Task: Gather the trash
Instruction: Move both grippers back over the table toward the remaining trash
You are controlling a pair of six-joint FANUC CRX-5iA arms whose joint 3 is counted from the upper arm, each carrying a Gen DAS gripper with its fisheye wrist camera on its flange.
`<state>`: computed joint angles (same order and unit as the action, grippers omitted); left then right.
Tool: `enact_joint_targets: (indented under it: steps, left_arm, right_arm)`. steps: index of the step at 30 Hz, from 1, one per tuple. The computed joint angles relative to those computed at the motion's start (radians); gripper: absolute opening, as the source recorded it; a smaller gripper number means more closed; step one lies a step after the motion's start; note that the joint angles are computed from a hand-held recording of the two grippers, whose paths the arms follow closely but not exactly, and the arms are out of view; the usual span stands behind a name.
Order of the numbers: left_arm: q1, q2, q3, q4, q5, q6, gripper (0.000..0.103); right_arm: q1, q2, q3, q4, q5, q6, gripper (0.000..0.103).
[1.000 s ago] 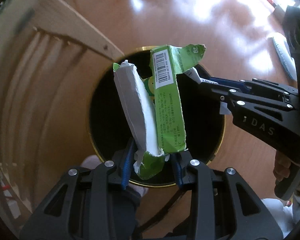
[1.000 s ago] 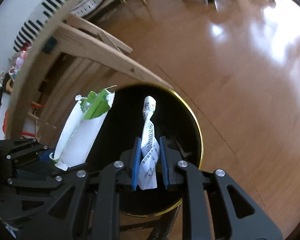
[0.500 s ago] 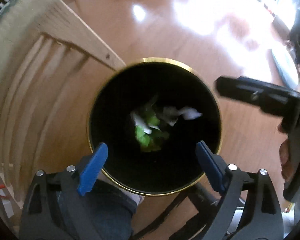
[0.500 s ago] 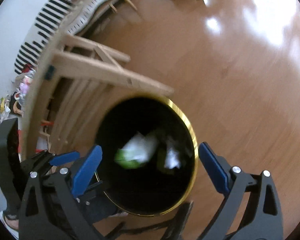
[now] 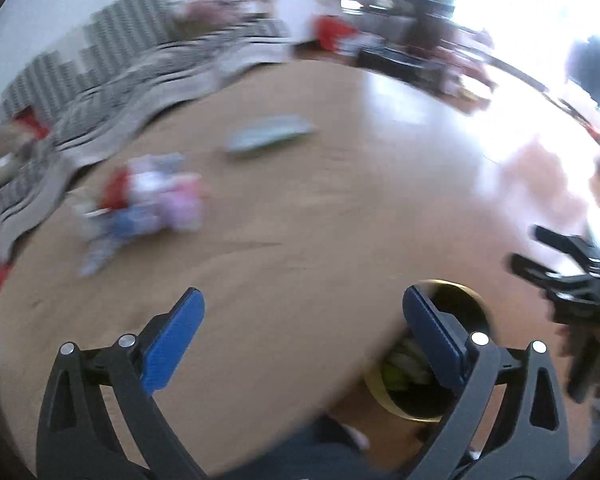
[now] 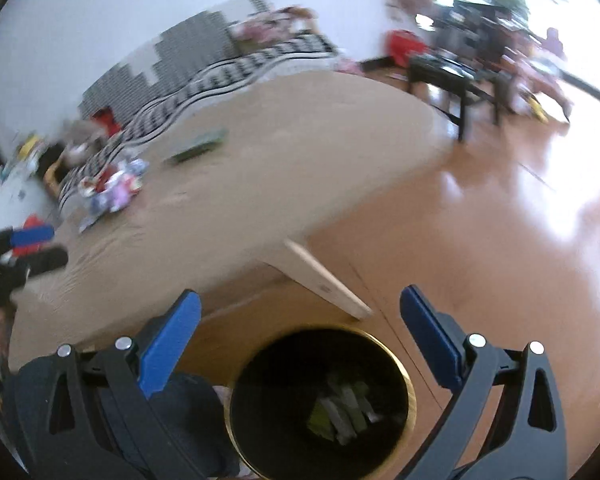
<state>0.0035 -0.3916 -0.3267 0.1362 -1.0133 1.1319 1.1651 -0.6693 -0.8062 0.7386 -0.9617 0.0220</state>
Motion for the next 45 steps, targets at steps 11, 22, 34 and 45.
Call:
enact_joint_targets:
  steps: [11, 22, 34, 45]
  left_arm:
    - [0.368, 0.163, -0.02, 0.03, 0.048, -0.024, 0.096]
    - [0.406, 0.311, 0.035, 0.164, 0.148, -0.173, 0.097]
    - [0.384, 0.362, 0.024, 0.288, 0.227, -0.345, 0.097]
    - [0.359, 0.38, 0.098, 0.226, 0.068, -0.358, 0.097]
  right_arm:
    - [-0.265, 0.593, 0.504, -0.276, 0.111, 0.771, 0.096]
    - [-0.426, 0.885, 0.867, -0.524, 0.105, 1.147, 0.096]
    - [-0.563, 1.189, 1.413, -0.824, -0.23, 1.736, 0.097]
    - [-0.549, 1.17, 1.379, -0.822, -0.199, 1.72, 0.098]
